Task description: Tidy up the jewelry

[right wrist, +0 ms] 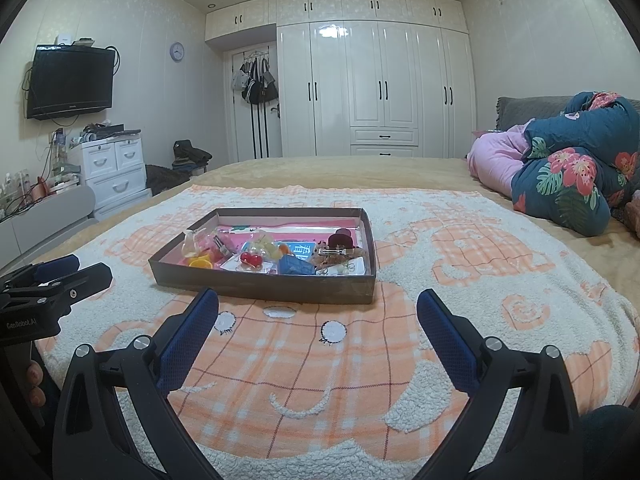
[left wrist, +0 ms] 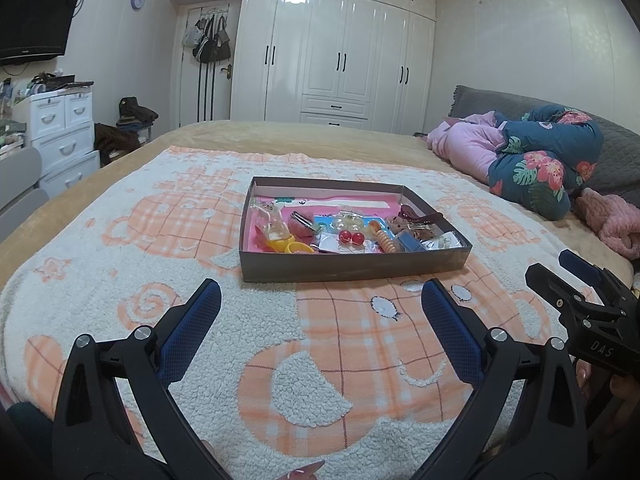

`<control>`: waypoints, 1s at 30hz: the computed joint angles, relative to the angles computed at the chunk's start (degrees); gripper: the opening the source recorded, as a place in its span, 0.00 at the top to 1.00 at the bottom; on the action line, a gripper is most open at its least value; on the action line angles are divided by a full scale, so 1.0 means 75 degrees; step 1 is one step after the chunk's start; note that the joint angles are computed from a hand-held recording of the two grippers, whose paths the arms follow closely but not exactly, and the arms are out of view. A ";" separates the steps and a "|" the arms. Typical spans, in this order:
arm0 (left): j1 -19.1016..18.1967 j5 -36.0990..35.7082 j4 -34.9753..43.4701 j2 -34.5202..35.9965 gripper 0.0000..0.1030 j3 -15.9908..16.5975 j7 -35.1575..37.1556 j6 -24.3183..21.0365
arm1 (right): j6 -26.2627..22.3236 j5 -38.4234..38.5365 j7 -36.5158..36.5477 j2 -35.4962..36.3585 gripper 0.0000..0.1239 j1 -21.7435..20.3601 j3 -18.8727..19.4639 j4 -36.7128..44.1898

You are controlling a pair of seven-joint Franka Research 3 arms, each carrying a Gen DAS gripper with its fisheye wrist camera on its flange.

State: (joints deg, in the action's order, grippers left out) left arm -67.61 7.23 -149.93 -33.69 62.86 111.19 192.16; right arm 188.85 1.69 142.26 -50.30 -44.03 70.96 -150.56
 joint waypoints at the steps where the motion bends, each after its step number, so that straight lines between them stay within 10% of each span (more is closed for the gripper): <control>1: 0.0008 0.0002 -0.0009 -0.0005 0.11 -0.0013 -0.0004 0.0014 | -0.0012 -0.0003 0.0001 0.0005 0.22 0.0004 -0.0003 0.0006; 30: 0.0189 0.0153 -0.0042 0.0151 0.11 -0.0194 -0.0295 0.0024 | -0.0035 -0.0057 0.0020 0.0046 0.22 -0.0020 0.0036 -0.0001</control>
State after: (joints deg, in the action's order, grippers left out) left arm -66.19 8.38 -150.24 -32.56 61.41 108.98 192.34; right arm 188.58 1.26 142.41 -49.95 -44.19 71.23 -150.56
